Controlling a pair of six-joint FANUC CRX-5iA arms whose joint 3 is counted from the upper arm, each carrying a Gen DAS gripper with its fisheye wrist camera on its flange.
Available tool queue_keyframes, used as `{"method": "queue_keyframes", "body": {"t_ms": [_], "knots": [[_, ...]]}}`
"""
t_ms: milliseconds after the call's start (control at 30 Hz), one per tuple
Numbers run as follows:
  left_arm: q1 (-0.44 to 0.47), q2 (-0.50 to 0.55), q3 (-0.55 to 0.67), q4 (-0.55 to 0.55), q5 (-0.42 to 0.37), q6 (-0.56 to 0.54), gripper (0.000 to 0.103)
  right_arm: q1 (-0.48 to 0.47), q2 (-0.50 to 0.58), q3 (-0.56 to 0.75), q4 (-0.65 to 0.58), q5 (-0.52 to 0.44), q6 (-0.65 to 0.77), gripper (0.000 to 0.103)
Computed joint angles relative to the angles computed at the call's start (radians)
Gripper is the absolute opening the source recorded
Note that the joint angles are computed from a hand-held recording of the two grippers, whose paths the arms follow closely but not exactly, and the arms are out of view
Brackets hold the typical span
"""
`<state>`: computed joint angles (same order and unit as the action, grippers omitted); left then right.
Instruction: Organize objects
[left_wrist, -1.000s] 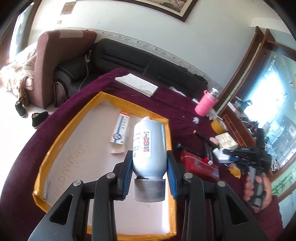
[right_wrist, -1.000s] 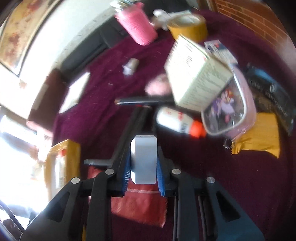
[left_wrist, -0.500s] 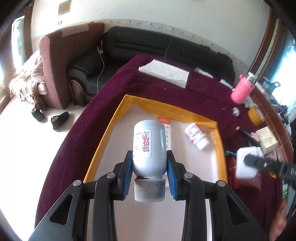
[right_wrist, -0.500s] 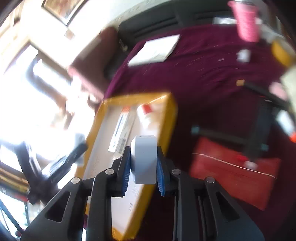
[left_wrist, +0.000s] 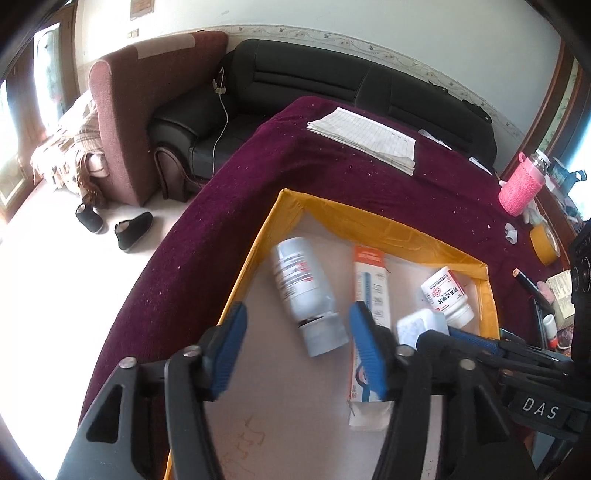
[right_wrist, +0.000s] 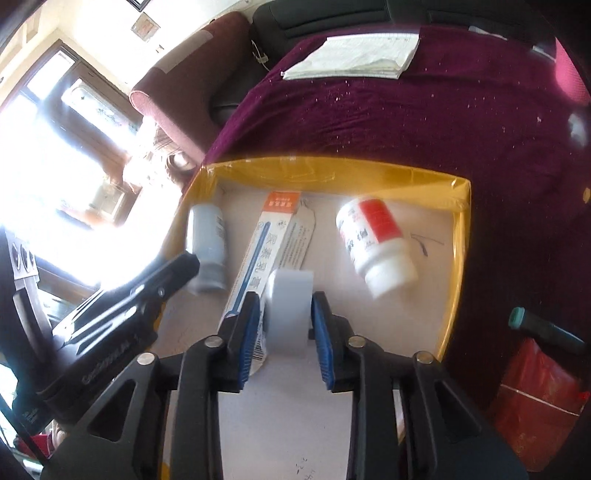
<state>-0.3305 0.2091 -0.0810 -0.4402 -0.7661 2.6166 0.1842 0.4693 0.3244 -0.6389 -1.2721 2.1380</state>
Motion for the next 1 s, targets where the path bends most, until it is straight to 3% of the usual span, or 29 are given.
{"method": "queue_keyframes", "body": {"t_ms": [167,267,367,433,500,600,667,733,867,1000], "knots": [[-0.037,-0.027,0.007,-0.052,-0.042,0.06,0.055,-0.024,-0.076,-0.063,-0.039,0.055,0.074,0.041],[-0.102,-0.029,0.032,-0.144,-0.095,0.151,0.062,-0.057,-0.126,-0.099,-0.069,0.083,0.116,0.046],[-0.154,-0.024,0.028,-0.22,-0.075,0.28,0.072,-0.11,-0.18,-0.148,-0.099,0.1,0.165,0.053],[-0.153,-0.008,0.023,-0.197,-0.033,0.28,0.072,-0.148,-0.209,-0.175,-0.111,0.096,0.196,0.053],[-0.127,0.017,0.022,-0.098,0.001,0.186,0.072,-0.194,-0.242,-0.212,-0.128,0.105,0.234,0.053],[-0.16,0.045,0.051,-0.105,-0.049,0.198,0.072,-0.257,-0.276,-0.246,-0.148,0.11,0.259,0.053],[-0.18,0.056,0.064,-0.116,-0.09,0.199,0.072,-0.313,-0.28,-0.251,-0.166,0.094,0.272,0.053],[-0.176,0.045,0.038,-0.083,-0.07,0.18,0.072,-0.361,-0.272,-0.244,-0.178,0.075,0.277,0.056],[-0.154,-0.034,-0.055,-0.058,0.073,0.161,0.072,-0.409,-0.218,-0.198,-0.146,0.094,0.264,0.057],[-0.226,-0.086,-0.031,-0.156,0.014,0.277,0.072,-0.436,-0.137,-0.109,-0.104,0.11,0.189,0.057]]}}
